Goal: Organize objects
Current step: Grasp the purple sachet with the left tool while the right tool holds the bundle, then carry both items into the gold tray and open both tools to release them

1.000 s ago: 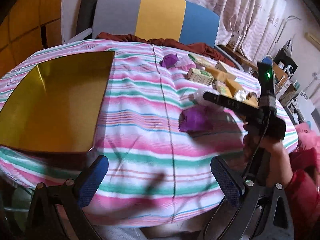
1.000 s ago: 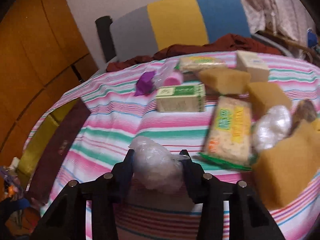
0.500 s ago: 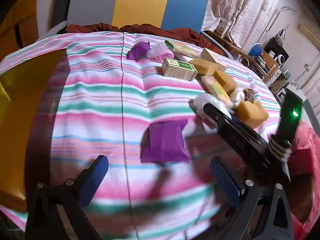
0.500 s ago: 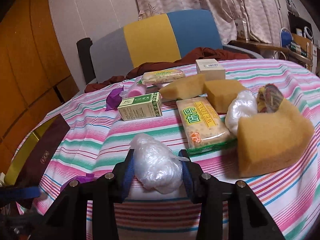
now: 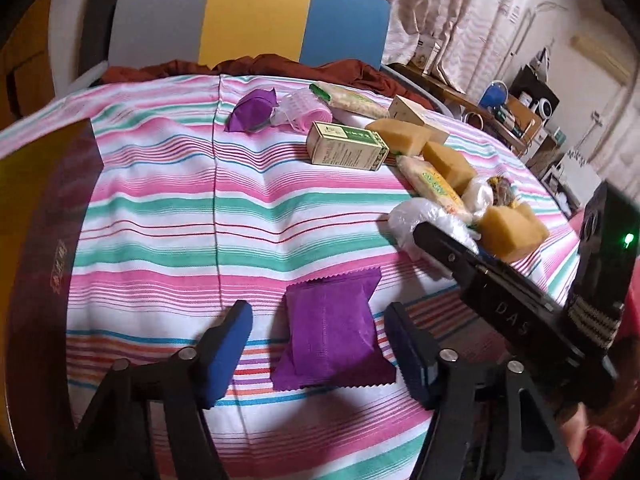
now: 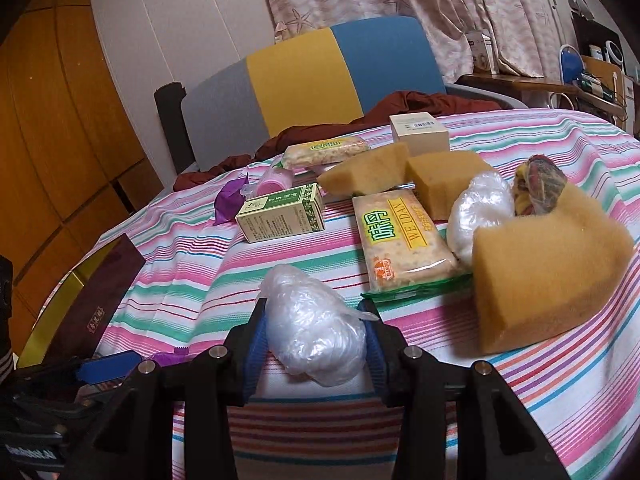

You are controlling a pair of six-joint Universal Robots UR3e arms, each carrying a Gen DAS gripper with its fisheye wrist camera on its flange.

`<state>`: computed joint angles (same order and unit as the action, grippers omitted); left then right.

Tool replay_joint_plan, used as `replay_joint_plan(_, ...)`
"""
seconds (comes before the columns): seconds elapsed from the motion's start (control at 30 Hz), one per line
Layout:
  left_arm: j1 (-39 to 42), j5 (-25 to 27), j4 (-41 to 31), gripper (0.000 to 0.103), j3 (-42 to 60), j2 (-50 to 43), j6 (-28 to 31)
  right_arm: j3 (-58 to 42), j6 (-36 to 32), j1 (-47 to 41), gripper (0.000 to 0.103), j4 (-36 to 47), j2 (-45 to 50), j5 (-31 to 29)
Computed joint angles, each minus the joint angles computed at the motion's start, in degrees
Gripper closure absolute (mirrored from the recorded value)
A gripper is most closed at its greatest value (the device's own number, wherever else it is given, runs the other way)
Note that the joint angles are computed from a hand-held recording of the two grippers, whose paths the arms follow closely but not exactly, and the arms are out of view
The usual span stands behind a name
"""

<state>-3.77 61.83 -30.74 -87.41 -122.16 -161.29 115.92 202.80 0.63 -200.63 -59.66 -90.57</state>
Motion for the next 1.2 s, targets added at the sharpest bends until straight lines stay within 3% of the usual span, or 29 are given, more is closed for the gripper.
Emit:
replay_joint_plan(0.03,-0.3,0.9,1.6,0.039,-1.0,0.3,0.3,0.0,-0.1,0.0,0.059,0.0,0.0,-0.1)
replay_joint_plan(0.1,-0.9,2.5,3.3,0.053,-1.7,0.2,0.9,0.0,-0.2,0.1,0.059,0.0,0.0,-0.4)
replay_joint_plan(0.2,-1.5,2.8,3.6,0.059,-2.9,0.8,3.5,-0.2,-0.4,0.5,0.059,0.3,0.0,-1.1)
replay_joint_plan(0.53,1.8,-1.4,4.0,0.060,-10.4,7.1,4.1,-2.0,-1.2,2.5,0.059,2.4,0.5,-4.7)
replay_joint_plan(0.77,7.9,-7.6,2.8,0.060,-17.5,16.2,5.9,-3.0,-1.4,3.2,0.059,4.0,0.6,-5.9)
replay_joint_plan(1.0,15.9,-11.7,-2.7,0.060,-17.3,21.8,7.0,-4.9,-2.0,4.6,0.060,7.4,0.5,-8.5)
replay_joint_plan(1.2,23.5,-11.7,-6.8,0.060,-15.3,22.8,9.7,-7.4,-1.4,6.7,0.060,12.8,0.2,-12.1)
